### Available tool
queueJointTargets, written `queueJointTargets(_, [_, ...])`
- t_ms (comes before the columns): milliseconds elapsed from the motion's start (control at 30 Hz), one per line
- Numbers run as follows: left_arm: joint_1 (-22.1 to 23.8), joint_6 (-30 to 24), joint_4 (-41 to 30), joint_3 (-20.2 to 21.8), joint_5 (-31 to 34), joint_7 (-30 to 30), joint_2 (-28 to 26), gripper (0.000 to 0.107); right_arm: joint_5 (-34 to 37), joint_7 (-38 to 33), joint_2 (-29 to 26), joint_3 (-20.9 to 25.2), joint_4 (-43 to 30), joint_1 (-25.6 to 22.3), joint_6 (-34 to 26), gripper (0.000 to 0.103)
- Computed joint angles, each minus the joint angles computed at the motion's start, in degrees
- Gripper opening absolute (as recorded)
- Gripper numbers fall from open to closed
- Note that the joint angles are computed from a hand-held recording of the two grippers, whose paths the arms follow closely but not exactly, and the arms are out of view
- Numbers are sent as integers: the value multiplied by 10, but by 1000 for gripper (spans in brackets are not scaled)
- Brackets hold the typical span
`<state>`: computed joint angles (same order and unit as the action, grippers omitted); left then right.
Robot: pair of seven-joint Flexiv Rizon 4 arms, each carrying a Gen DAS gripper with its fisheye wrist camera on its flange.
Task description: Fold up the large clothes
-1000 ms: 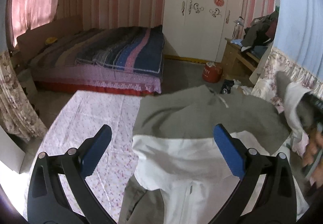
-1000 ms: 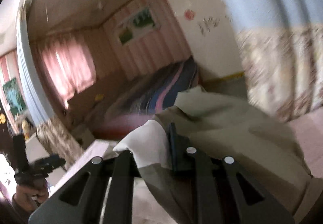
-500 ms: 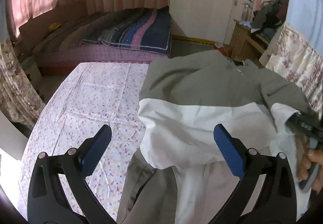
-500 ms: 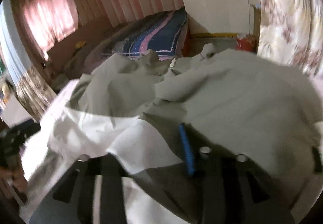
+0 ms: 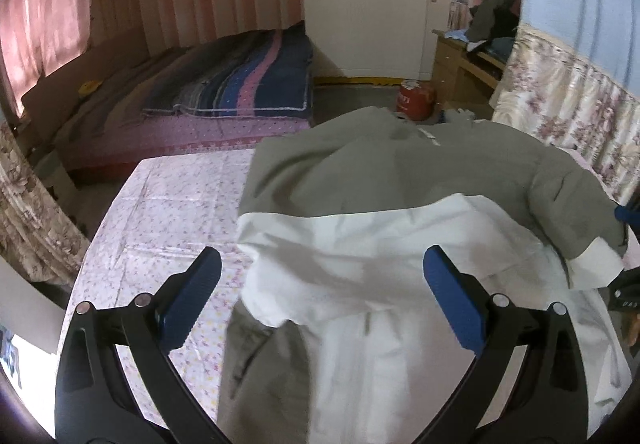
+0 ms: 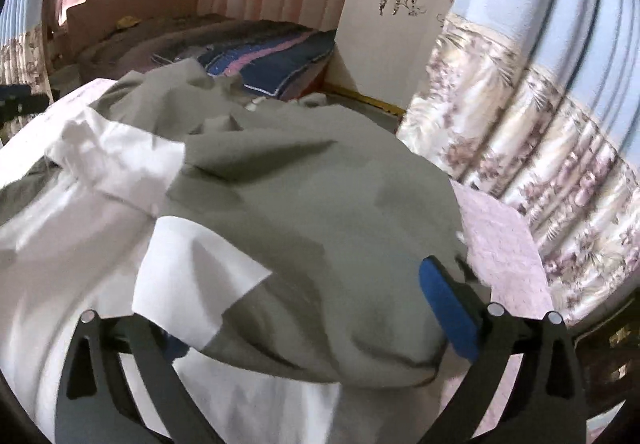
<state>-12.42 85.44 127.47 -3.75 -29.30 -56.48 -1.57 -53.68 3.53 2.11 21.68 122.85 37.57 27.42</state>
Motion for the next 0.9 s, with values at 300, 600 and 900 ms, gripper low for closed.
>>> queueJointTargets(300, [-86, -10, 50, -2, -129, 89, 57, 100, -90, 130, 75, 21, 84, -18, 77, 99])
queueJointTargets(600, [-162, 41, 43, -31, -127, 60, 44, 100, -30, 162, 111, 46, 107, -28, 67, 99])
queueJointTargets(900, [-128, 30, -9, -60, -43, -75, -36, 100, -22, 134, 112, 50, 118, -32, 111, 100])
